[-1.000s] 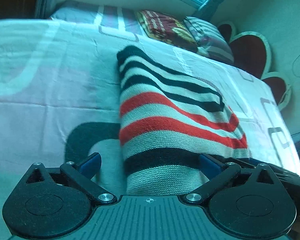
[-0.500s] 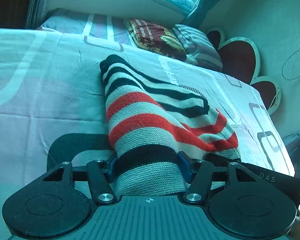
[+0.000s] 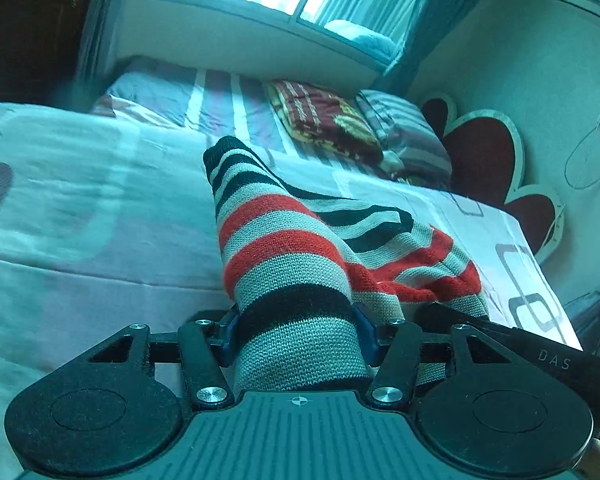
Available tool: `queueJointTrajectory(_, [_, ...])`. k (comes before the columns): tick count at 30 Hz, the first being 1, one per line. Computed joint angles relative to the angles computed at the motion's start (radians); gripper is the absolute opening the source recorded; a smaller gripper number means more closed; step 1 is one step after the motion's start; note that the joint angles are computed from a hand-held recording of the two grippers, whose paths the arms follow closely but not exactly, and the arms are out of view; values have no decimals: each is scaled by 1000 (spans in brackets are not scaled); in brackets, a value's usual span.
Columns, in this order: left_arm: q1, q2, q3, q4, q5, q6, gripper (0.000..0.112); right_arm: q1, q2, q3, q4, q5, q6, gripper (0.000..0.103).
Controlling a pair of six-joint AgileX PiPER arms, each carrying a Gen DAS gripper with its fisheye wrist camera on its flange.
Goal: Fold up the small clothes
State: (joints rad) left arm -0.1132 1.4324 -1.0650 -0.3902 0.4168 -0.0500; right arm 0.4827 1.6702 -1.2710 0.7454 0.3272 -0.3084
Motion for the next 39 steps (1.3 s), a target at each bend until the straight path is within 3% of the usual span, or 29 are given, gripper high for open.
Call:
queueJointTrajectory(5, [179, -113, 77, -140, 66, 203, 56, 117, 63, -85, -127, -30, 152, 36])
queueJointTrajectory(11, [519, -192, 159, -394, 217, 582, 56, 284, 173, -215, -429, -61, 500, 36])
queueJointTrajectory(16, [788, -160, 168, -519, 339, 831, 56, 402, 310, -392, -699, -40, 792, 36])
queueJointTrajectory(19, [901, -105, 146, -552, 385, 939, 56, 446, 395, -504, -760, -9, 871, 36])
queueJointTrajectory(26, [1021, 48, 137, -592, 367, 1134, 56, 496, 580, -762, -756, 148, 901, 36])
queueJointTrajectory(28, [1039, 98, 150, -597, 339, 1175, 63, 501, 607, -788, -780, 202, 929, 38])
queueJointTrajectory(30, [1061, 112, 192, -675, 306, 1273, 76, 513, 599, -758, -907, 221, 1049, 46])
queueJointTrajectory(32, [1062, 100, 209, -691, 292, 1318, 77, 521, 590, -744, -997, 234, 1121, 55])
queueJointTrajectory(36, [1080, 2, 263, -779, 275, 1399, 77, 569, 634, -886, -1150, 375, 1129, 49])
queueJointTrajectory(39, [1103, -27, 247, -793, 324, 1411, 77, 600, 603, -877, -1235, 355, 1165, 42])
